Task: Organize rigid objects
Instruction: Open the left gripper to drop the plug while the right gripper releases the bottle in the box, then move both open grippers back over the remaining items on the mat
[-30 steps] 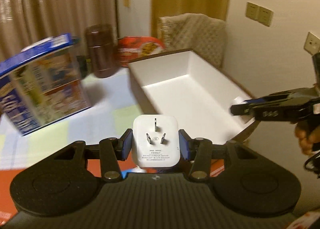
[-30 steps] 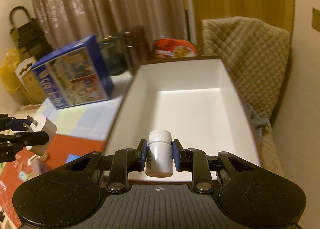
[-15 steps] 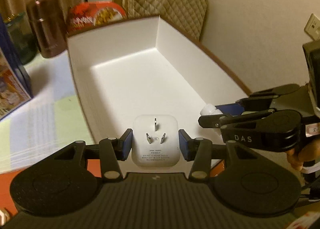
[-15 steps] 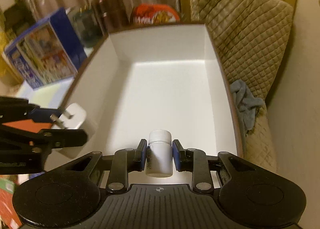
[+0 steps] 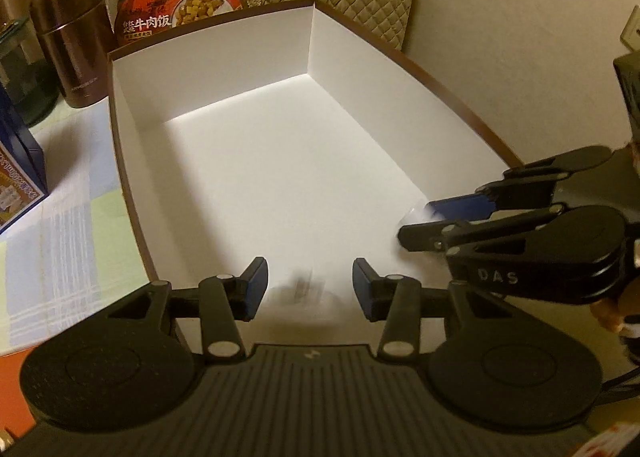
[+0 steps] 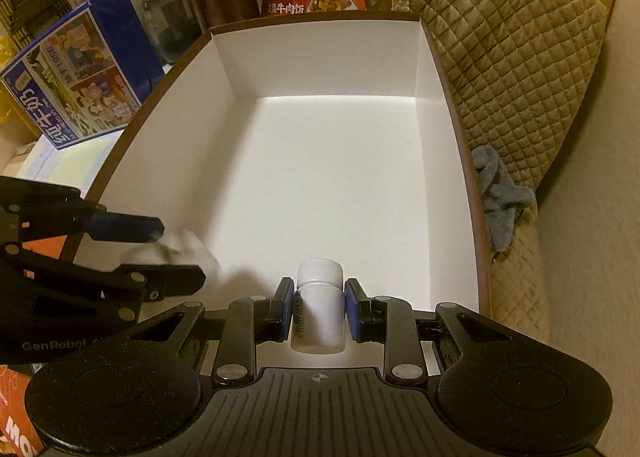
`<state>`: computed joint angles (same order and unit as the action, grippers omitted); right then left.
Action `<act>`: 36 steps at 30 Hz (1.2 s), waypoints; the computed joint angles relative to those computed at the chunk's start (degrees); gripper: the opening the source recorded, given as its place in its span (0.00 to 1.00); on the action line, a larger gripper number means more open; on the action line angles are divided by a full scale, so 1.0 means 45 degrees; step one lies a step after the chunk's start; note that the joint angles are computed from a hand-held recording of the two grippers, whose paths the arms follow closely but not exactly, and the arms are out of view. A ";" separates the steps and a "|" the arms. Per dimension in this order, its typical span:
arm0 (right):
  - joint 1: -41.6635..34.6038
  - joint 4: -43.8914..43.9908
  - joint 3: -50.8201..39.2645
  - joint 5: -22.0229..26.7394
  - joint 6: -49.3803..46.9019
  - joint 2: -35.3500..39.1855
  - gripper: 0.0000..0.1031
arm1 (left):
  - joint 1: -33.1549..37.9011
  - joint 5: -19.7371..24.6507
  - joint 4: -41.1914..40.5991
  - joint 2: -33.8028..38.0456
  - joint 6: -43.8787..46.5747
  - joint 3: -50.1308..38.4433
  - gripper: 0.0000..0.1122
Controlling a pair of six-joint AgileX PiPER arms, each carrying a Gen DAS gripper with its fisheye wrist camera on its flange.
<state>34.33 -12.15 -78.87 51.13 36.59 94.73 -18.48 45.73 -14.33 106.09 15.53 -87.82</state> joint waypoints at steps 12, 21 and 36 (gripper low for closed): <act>0.0095 0.0232 0.0732 -0.0757 0.0259 -0.0835 0.45 | -0.0319 -0.0508 0.0753 -0.0989 -0.0179 0.0693 0.47; 0.0511 -0.0412 0.1148 -0.1061 0.1074 -0.1967 0.54 | 0.0077 -0.0484 0.0332 -0.2675 -0.0112 0.1595 0.48; 0.3952 -0.3616 0.1418 0.0394 0.5692 -0.3353 0.61 | 0.2411 0.0451 0.0206 -0.7019 0.0250 0.4367 0.50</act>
<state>52.12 -28.42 -72.49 52.91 62.20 79.64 -7.63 47.76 -13.41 74.51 16.65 -68.17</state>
